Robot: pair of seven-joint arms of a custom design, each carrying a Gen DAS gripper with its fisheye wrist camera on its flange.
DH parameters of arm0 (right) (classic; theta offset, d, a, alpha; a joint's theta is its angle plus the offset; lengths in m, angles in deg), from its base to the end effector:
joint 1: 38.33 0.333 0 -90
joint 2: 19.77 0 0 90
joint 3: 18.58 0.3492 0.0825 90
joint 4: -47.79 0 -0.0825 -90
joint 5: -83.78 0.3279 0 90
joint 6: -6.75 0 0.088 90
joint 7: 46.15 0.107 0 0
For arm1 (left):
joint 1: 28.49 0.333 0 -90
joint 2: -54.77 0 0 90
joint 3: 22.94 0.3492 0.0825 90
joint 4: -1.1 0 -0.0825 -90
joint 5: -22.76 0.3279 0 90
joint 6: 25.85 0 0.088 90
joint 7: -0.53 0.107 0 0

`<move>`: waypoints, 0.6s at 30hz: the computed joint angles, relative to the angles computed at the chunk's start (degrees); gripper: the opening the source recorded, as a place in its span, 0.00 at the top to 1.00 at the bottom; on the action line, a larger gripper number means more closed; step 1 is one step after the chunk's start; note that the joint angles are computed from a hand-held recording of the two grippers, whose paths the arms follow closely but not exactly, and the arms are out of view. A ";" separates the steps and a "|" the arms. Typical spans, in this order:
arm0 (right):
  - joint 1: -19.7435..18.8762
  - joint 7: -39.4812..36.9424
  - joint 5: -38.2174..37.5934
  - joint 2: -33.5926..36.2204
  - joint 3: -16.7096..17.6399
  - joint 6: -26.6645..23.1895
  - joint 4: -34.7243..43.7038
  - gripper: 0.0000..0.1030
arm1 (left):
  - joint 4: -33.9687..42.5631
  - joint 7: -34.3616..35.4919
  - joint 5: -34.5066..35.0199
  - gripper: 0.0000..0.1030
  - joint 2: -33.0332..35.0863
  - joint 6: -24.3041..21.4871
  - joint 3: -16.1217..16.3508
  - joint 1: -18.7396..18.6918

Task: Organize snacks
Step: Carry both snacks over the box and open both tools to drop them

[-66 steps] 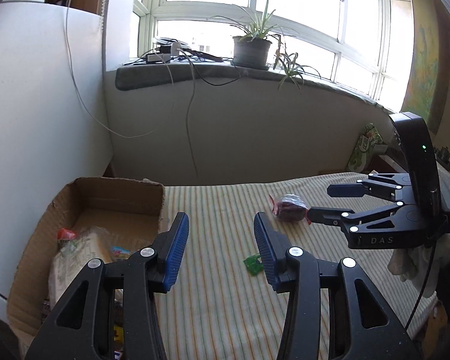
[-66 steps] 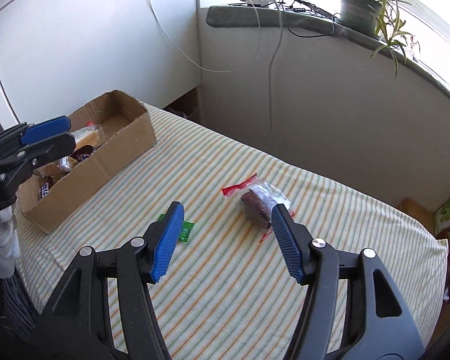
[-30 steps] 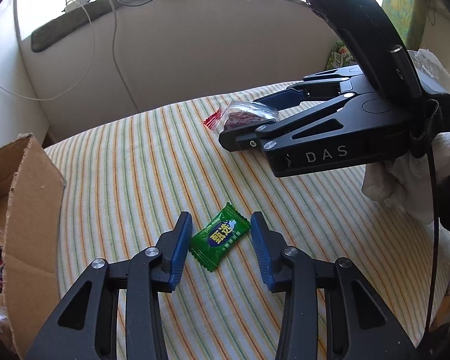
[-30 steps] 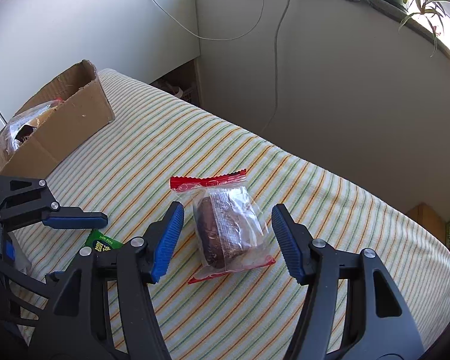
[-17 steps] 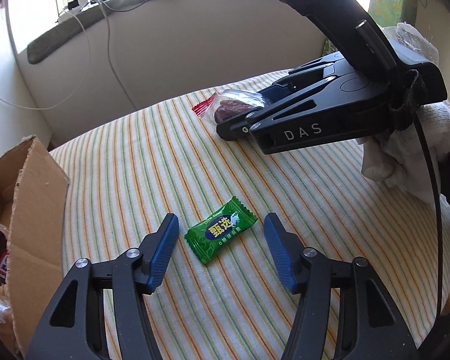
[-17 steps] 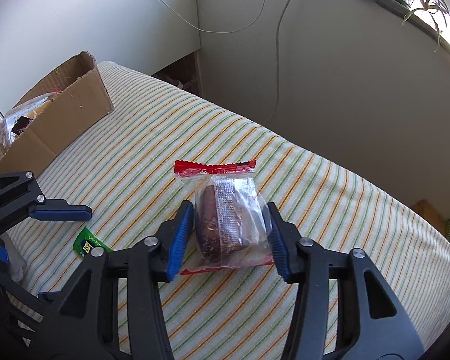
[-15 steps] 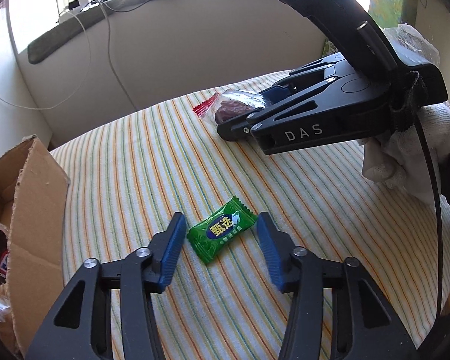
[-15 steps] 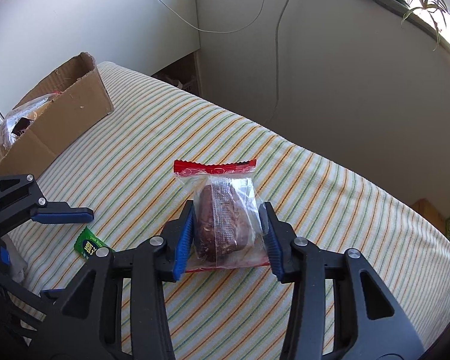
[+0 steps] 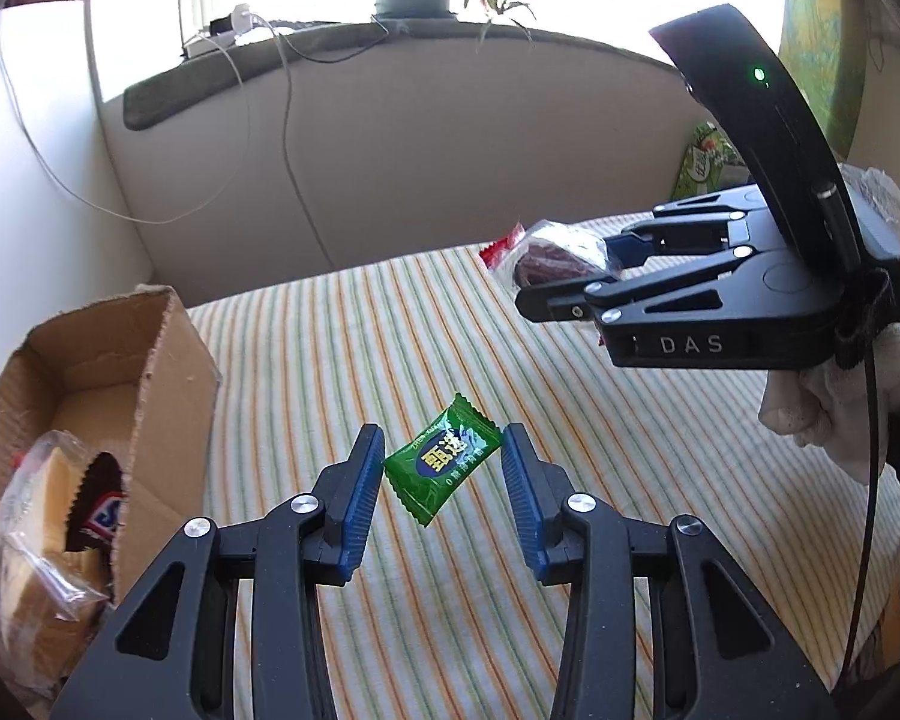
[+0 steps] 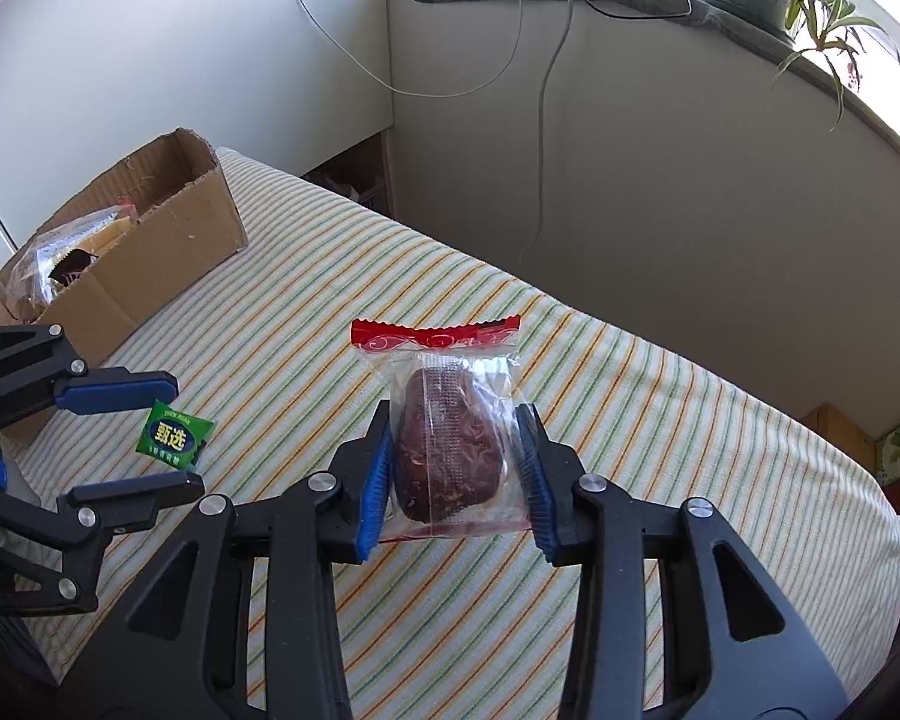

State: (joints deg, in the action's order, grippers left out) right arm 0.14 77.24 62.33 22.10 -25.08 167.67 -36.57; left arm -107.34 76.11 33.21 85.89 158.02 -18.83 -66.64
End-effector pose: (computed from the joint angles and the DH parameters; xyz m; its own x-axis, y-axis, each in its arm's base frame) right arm 0.6039 0.4263 0.3711 0.3270 -0.9444 0.0345 -0.7408 -0.2788 -0.6111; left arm 0.5349 -0.3923 0.3772 -0.5337 -0.8454 0.0204 -0.6127 0.3699 -0.6984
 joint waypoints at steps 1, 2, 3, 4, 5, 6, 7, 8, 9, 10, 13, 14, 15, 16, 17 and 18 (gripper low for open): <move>0.23 0.13 -0.16 -0.43 -0.17 0.07 -0.23 0.61 | -0.52 -0.14 -0.02 0.62 -0.56 0.74 0.52 -0.24; 0.59 0.35 -0.39 -0.65 -0.41 -0.02 -0.11 0.61 | -1.51 -0.77 -0.27 0.62 -1.37 1.80 2.33 -1.70; 0.93 0.53 -0.64 -0.76 -0.59 -0.26 0.19 0.61 | -1.96 -0.87 -0.59 0.62 -1.73 2.71 3.37 -2.34; 1.23 0.67 -0.90 -0.77 -0.70 -0.54 0.65 0.61 | -2.55 -0.79 -1.04 0.62 -2.21 3.55 4.24 -2.87; 1.49 0.78 -1.11 -0.74 -0.71 -0.82 1.16 0.61 | -3.13 -0.59 -1.66 0.62 -2.71 4.29 4.94 -3.27; 1.76 0.84 -1.31 -0.51 -0.68 -1.28 2.04 0.61 | -3.70 -0.28 -2.41 0.62 -3.17 5.09 5.53 -3.58; 2.17 1.10 -1.69 -0.49 -0.89 -1.54 2.53 0.61 | -4.23 0.09 -3.36 0.62 -3.52 5.86 6.44 -4.18; 2.46 1.27 -1.98 -0.36 -0.94 -1.87 3.23 0.61 | -4.48 0.64 -4.16 0.62 -3.58 6.70 6.72 -3.97; 2.66 1.40 -2.20 -0.30 -0.89 -2.11 3.84 0.61 | -5.18 1.13 -5.15 0.62 -4.05 7.48 7.75 -4.74; 2.89 1.52 -2.44 -0.23 -0.85 -2.36 4.46 0.61 | -5.99 1.67 -6.16 0.62 -4.51 8.47 8.74 -5.45; 3.32 0.59 -2.60 1.30 0.03 -4.46 8.52 0.61 | -8.05 3.09 -9.05 0.62 -5.86 11.00 9.38 -5.55; 3.47 -0.01 -2.60 1.91 0.37 -5.31 10.03 0.61 | -8.65 3.51 -9.64 0.62 -6.36 11.76 8.63 -4.42; 3.77 -0.43 -2.63 2.42 0.55 -6.14 11.42 0.61 | -9.22 4.03 -10.47 0.62 -6.84 12.39 8.44 -4.05; 3.95 -0.89 -2.63 3.00 0.74 -6.74 12.79 0.61 | -9.90 4.76 -11.72 0.62 -7.16 13.20 9.11 -4.65; 4.20 -1.32 -2.57 3.81 0.87 -7.56 14.56 0.61 | -10.99 5.87 -13.61 0.62 -7.77 14.03 10.99 -6.51; 4.34 -1.90 -2.36 4.69 1.14 -8.37 16.45 0.61 | -11.23 6.88 -15.33 0.62 -7.82 14.59 12.36 -7.68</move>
State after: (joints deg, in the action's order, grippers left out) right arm 4.48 75.34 59.97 26.79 -23.94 159.30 -20.12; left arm -118.57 82.99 17.89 78.07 172.62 -6.47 -74.33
